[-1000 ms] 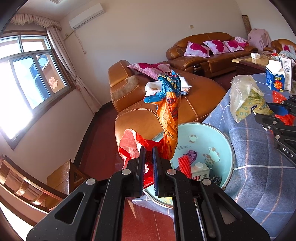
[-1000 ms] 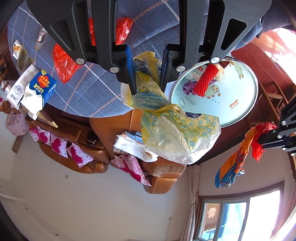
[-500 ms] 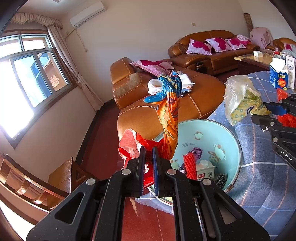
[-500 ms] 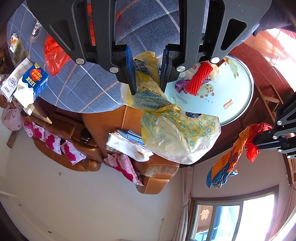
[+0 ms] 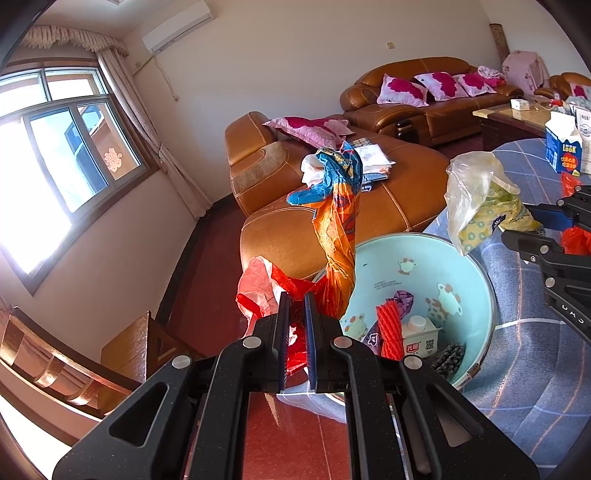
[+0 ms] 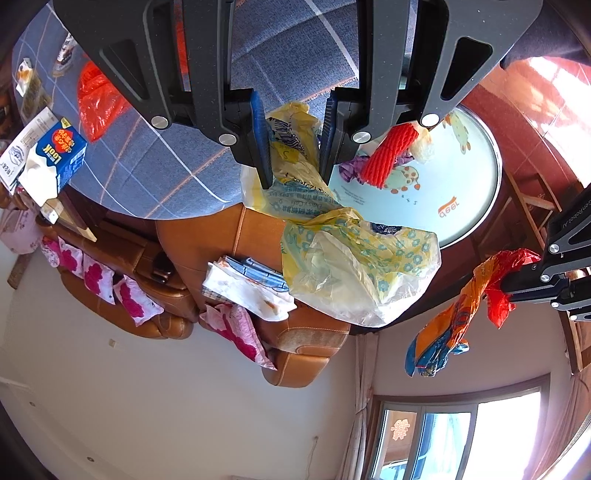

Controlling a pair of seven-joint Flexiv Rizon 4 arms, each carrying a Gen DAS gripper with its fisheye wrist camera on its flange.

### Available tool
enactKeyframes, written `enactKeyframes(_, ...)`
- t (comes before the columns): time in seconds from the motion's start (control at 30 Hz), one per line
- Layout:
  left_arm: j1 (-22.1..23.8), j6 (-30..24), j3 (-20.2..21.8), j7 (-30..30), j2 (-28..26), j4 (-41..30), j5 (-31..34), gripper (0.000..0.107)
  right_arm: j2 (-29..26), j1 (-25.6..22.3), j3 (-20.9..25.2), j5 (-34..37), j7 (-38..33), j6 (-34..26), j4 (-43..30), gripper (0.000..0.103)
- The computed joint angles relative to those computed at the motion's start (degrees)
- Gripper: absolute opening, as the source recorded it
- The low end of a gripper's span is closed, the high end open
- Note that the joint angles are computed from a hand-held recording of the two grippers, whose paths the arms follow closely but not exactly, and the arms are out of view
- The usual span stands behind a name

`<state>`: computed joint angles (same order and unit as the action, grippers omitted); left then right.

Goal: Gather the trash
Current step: 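Hold the orange wrapper and yellow bag above the light-blue bin with both tools, then open the left tool over the bin while the right tool opens, dropping the yellow bag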

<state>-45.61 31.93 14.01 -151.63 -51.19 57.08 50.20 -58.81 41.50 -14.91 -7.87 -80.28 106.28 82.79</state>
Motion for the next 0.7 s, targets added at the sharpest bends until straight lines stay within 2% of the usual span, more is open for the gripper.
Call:
enactKeyframes(0.5, 0.4, 0.9, -0.2, -0.4, 0.5, 1.2, 0.2, 0.008, -0.4, 0.1, 0.8, -1.0, -1.0, -0.1, -1.1, 0.027)
enactKeyframes(0.57, 0.6, 1.3, -0.3, -0.5, 0.5, 1.3, 0.2, 0.011, -0.7, 0.4, 0.5, -0.7, -0.9, 0.3, -1.3, 0.028)
enactKeyframes(0.6, 0.6, 1.4, -0.2, -0.5, 0.5, 1.3, 0.2, 0.013, -0.9, 0.6, 0.3, -0.3, -0.9, 0.9, -1.3, 0.030)
enactKeyframes(0.63, 0.4, 1.4, 0.0, -0.8, 0.6, 1.4, 0.4, 0.019, -1.2, 1.2, -0.7, 0.6, -0.8, 1.7, -1.3, 0.038)
enactKeyframes(0.67, 0.2, 1.2, 0.2, -1.1, 0.5, 1.4, 0.6, 0.031, -1.4, 1.8, -1.4, 1.7, -0.9, 2.1, -1.4, 0.051)
enactKeyframes(0.7, 0.1, 1.1, 0.2, -1.1, 0.5, 1.3, 0.8, 0.035, -1.3, 0.9, -0.2, 1.1, -0.9, 1.9, -1.5, 0.054)
